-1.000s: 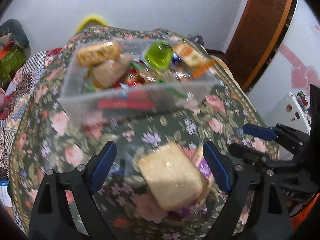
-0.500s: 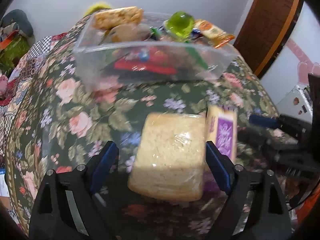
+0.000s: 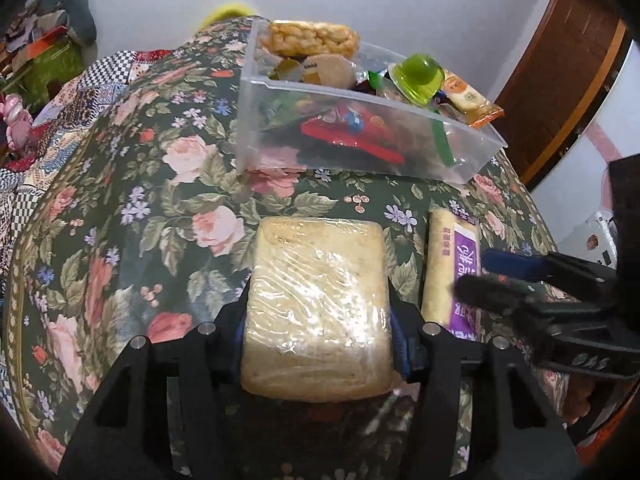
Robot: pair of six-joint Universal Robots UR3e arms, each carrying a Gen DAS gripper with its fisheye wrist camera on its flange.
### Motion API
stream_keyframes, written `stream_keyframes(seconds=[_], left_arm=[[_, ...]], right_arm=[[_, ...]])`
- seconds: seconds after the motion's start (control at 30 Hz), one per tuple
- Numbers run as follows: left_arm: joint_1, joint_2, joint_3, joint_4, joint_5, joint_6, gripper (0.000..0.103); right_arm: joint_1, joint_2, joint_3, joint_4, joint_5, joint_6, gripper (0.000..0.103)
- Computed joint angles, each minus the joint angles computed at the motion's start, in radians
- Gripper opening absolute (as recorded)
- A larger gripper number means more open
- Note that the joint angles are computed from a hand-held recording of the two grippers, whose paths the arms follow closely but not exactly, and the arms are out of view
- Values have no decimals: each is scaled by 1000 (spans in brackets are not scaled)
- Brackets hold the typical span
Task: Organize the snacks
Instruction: 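Grasp the wrapped bread loaf with the left tool while the right tool grasps the purple-labelled cake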
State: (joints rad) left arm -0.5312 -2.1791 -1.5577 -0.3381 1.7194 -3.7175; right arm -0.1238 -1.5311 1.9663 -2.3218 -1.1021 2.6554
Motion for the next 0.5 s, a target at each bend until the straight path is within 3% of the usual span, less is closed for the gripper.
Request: stream_keyframes(seconds=[0.1, 0.33, 0.5], left_arm=[[-1, 28, -32, 13, 7, -2, 55], [8, 39, -54, 29, 9, -22, 55], [-2, 29, -32, 11, 19, -19, 55]], right_arm=[[48, 33, -8, -54, -23, 43, 63], [91, 92, -22, -99, -52, 51, 65], [71, 74, -8, -94, -58, 7, 49]])
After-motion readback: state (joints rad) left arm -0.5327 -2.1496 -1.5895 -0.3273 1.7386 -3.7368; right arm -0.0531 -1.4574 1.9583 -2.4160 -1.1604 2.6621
